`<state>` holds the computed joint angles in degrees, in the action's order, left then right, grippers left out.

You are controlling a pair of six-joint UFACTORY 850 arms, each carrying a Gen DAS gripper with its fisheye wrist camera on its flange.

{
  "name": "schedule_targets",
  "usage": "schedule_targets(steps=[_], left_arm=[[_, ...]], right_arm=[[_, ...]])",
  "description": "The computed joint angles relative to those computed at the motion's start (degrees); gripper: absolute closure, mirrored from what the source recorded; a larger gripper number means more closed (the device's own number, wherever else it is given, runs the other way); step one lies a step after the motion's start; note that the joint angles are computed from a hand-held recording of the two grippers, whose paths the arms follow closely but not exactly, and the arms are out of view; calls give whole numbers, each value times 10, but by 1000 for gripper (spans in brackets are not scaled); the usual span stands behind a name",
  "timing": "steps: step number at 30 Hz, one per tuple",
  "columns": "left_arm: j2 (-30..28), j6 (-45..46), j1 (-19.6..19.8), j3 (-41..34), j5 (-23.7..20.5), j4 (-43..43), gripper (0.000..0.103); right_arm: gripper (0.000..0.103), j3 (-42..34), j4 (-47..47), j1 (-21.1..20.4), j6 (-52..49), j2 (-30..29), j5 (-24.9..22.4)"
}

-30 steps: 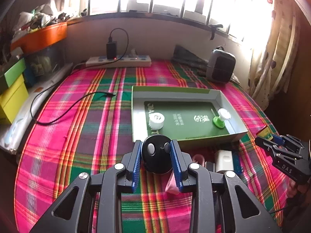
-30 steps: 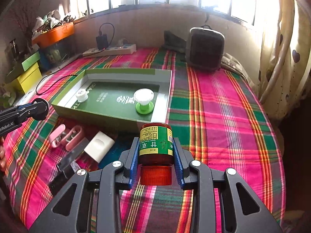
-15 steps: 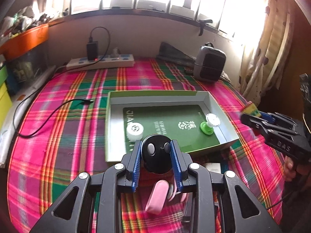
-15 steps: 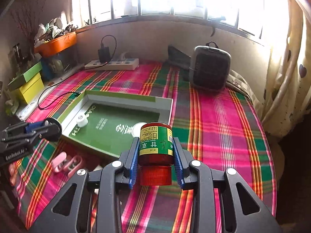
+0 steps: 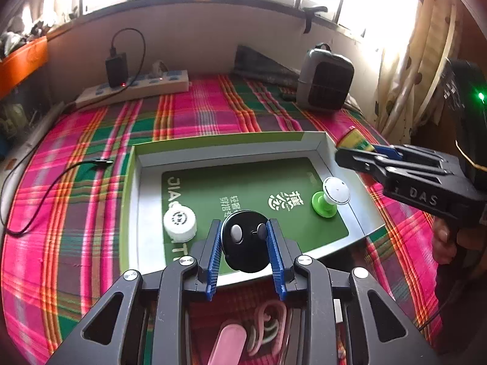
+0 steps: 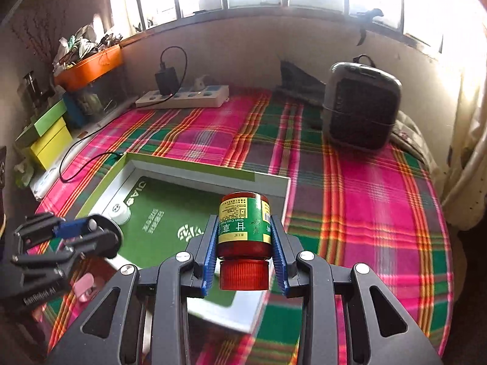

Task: Organize rigid objects
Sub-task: 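Carry the black holder and the red-capped jar over the tray with both tools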

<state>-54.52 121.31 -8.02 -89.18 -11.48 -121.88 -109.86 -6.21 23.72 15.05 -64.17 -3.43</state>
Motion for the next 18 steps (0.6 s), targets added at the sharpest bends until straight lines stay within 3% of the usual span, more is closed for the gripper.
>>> schedule_targets(steps=[5,18], left_arm=[[-20,-85,-2,-29,14,86,75],[-48,-288,-4,-66,29,288,75]], right_arm=[[70,-85,89,-3,-100,-49,-51],[70,-237,155,-6,-176,-140,-141]])
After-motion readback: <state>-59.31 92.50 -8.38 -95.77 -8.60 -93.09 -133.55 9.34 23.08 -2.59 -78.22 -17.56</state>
